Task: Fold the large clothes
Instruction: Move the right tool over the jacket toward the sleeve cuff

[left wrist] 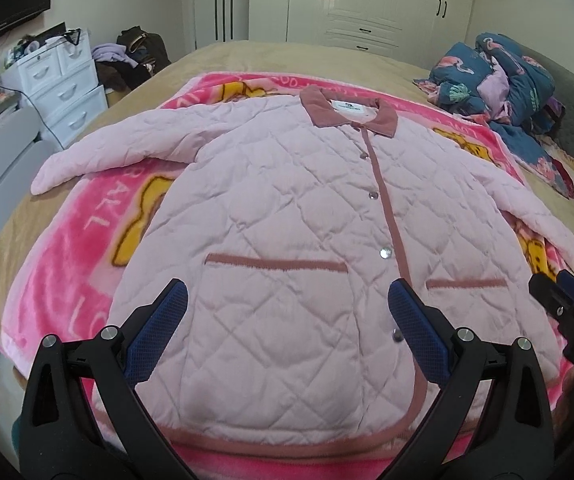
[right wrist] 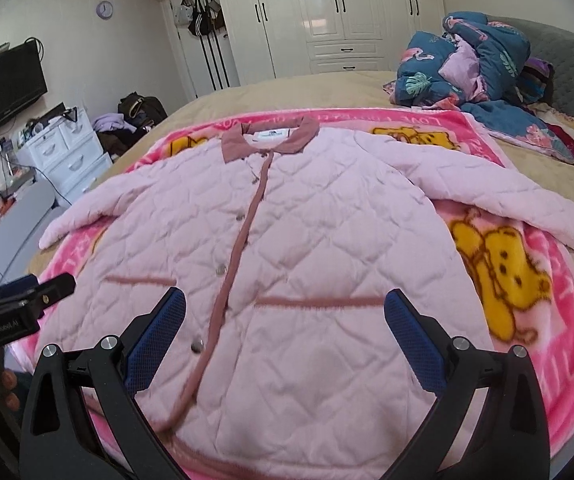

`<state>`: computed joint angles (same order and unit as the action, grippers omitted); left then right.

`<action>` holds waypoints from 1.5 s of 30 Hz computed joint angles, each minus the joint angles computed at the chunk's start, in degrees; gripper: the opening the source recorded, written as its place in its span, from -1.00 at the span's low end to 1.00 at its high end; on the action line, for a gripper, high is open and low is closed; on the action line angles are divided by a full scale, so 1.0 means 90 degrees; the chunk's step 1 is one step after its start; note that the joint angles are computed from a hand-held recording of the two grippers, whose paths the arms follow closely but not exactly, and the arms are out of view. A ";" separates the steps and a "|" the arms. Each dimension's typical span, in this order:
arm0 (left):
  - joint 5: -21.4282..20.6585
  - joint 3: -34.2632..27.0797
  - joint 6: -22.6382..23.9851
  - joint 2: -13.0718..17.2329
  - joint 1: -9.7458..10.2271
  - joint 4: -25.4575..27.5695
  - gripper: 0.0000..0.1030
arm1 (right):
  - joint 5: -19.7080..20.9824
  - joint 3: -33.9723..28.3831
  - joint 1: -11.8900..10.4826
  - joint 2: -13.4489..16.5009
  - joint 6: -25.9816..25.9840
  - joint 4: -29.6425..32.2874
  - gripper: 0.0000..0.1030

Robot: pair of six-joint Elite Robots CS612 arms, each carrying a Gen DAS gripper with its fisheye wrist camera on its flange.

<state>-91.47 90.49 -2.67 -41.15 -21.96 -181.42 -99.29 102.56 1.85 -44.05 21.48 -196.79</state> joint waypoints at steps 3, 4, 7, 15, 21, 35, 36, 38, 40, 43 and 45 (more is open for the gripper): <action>0.0002 -0.0197 -0.0014 0.0070 -0.0015 0.0159 0.82 | 0.0024 -0.0139 -0.0052 0.0029 -0.0050 0.0028 0.92; -0.0015 -0.0256 -0.0013 0.0089 -0.0019 0.0208 0.82 | 0.0029 -0.0205 -0.0075 0.0048 -0.0085 0.0033 0.92; -0.0070 -0.0495 -0.0021 0.0173 -0.0043 0.0383 0.82 | 0.0076 -0.0357 -0.0129 0.0092 -0.0152 0.0075 0.92; -0.0146 -0.1176 0.0006 0.0431 -0.0130 0.0868 0.82 | 0.0342 -0.0765 -0.0369 0.0205 0.0025 0.0444 0.92; -0.0288 -0.1726 0.0088 0.0649 -0.0182 0.1258 0.82 | 0.0217 -0.1003 -0.0554 0.0292 0.0263 0.0636 0.92; -0.0130 -0.2995 0.0233 0.1223 -0.0382 0.2157 0.83 | -0.0342 -0.1181 -0.1045 0.0388 0.1054 0.1052 0.92; -0.0121 -0.3093 0.0259 0.1278 -0.0394 0.2246 0.82 | -0.0371 -0.1168 -0.1089 0.0392 0.1155 0.1089 0.92; -0.0023 -0.3227 0.0285 0.1349 -0.0416 0.2396 0.82 | -0.0324 -0.1129 -0.1186 0.0400 0.1383 0.1160 0.92; -0.0055 -0.3409 0.0270 0.1443 -0.0421 0.2605 0.82 | -0.0229 -0.1078 -0.1288 0.0410 0.1660 0.1232 0.92; -0.0133 -0.3636 0.0236 0.1567 -0.0422 0.2828 0.82 | -0.0319 -0.0985 -0.1423 0.0432 0.2064 0.1375 0.92; -0.0170 -0.3740 0.0183 0.1627 -0.0422 0.2909 0.82 | -0.0430 -0.0923 -0.1498 0.0436 0.2292 0.1470 0.92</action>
<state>-93.00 56.83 -1.02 -26.50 -25.76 -155.24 -103.16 94.25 -11.63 -40.13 42.11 -183.56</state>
